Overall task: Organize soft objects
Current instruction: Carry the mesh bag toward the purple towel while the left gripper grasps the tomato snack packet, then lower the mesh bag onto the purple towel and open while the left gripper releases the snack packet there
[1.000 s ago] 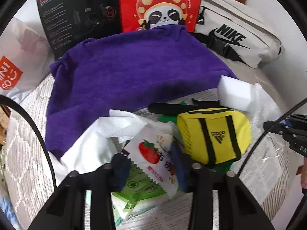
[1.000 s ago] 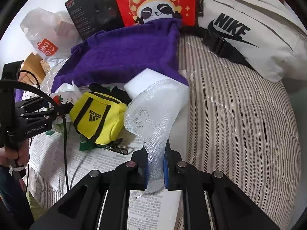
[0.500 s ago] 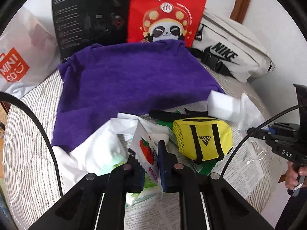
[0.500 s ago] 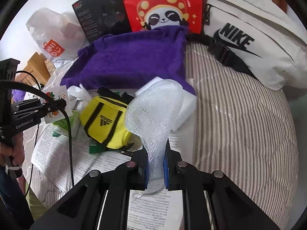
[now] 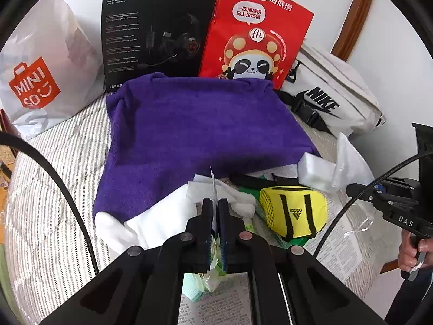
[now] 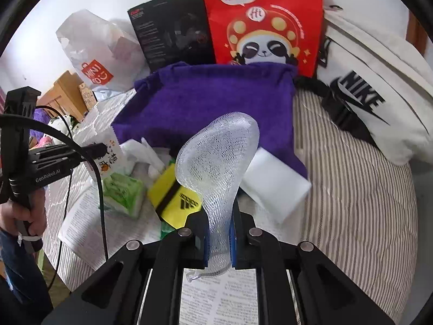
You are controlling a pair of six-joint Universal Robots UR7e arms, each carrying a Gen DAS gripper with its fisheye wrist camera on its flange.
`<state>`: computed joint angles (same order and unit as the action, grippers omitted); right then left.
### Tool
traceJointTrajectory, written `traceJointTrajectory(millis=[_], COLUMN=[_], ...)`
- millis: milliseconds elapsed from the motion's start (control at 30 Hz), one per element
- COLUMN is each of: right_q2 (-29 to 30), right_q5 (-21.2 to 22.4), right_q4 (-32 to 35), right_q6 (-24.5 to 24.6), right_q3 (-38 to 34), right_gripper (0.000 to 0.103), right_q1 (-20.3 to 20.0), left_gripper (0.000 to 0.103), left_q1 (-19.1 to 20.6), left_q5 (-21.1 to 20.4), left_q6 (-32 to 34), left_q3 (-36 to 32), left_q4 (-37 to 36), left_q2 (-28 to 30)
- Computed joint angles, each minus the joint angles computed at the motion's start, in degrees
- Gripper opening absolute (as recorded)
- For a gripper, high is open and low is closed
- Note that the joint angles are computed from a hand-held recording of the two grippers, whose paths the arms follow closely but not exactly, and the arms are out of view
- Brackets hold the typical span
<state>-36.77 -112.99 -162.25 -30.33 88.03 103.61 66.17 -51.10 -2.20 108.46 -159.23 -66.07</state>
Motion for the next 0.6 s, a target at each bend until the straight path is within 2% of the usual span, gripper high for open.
traceJointTrajectory(millis=[233,600], right_q2=[1.35,4.58], right_q5=[-1.26,-1.68], right_q4=[0.87,1.74], right_q6=[-0.34,0.27], right_q3=[-1.91,-8.38], right_gripper=[0.011,0.011], right_q1=[1.06,1.69], left_gripper=[0.005,0.005], left_q1=[0.74,0.76], left_q5=[-2.05,-0.78], left_q6=[1.05,3.88], left_q3=[-0.14,-3.20], left_q4=[-1.45,-2.66], left_q2=[0.03,-0.16])
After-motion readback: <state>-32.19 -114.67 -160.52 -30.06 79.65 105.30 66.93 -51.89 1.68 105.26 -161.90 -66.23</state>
